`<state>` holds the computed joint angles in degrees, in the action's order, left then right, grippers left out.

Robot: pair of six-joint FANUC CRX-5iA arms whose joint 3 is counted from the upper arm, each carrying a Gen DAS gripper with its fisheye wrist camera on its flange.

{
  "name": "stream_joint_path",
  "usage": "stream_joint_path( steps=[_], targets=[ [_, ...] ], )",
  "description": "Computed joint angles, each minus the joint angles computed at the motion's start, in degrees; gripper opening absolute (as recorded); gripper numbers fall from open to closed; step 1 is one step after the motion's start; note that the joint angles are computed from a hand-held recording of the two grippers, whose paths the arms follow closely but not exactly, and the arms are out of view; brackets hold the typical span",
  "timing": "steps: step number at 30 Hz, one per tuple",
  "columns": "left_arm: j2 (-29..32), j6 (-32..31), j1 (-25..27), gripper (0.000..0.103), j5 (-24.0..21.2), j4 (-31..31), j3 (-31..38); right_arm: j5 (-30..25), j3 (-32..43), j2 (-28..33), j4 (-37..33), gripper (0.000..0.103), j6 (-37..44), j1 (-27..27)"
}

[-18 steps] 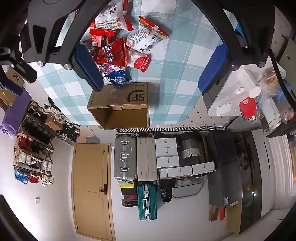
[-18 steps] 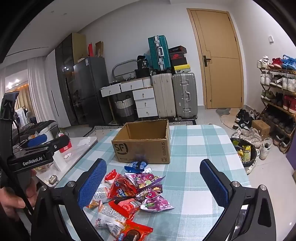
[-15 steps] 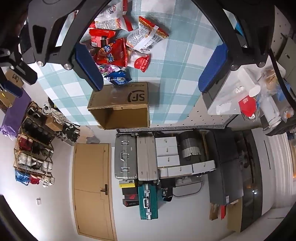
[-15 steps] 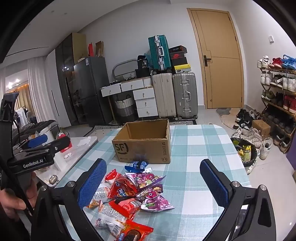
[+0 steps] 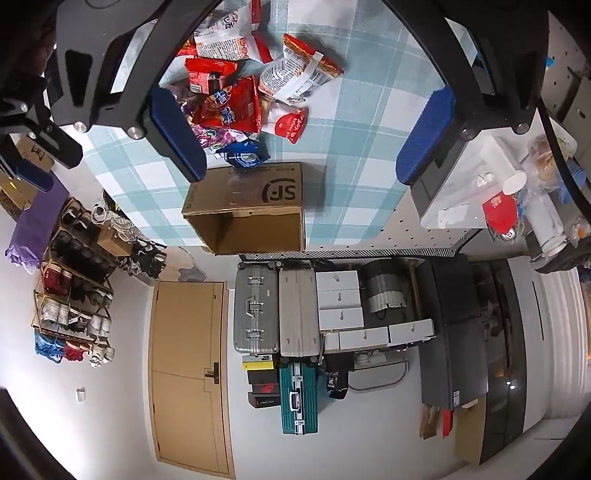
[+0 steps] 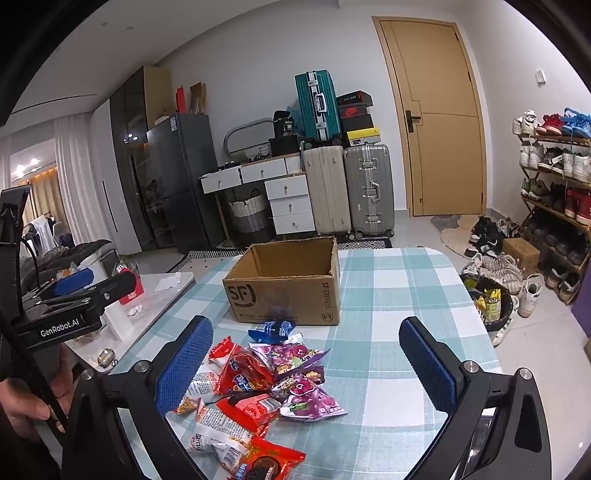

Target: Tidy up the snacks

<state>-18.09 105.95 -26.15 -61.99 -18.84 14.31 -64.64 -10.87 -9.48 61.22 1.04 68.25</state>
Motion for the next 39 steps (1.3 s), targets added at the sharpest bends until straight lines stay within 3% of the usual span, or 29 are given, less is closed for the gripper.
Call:
stream_joint_path(
  steps=[39],
  targets=[
    [-0.4,-0.2,0.7,0.102,-0.2,1.2,-0.9,0.9,-0.3,0.4,0.2,0.103,-0.5,0.4]
  ],
)
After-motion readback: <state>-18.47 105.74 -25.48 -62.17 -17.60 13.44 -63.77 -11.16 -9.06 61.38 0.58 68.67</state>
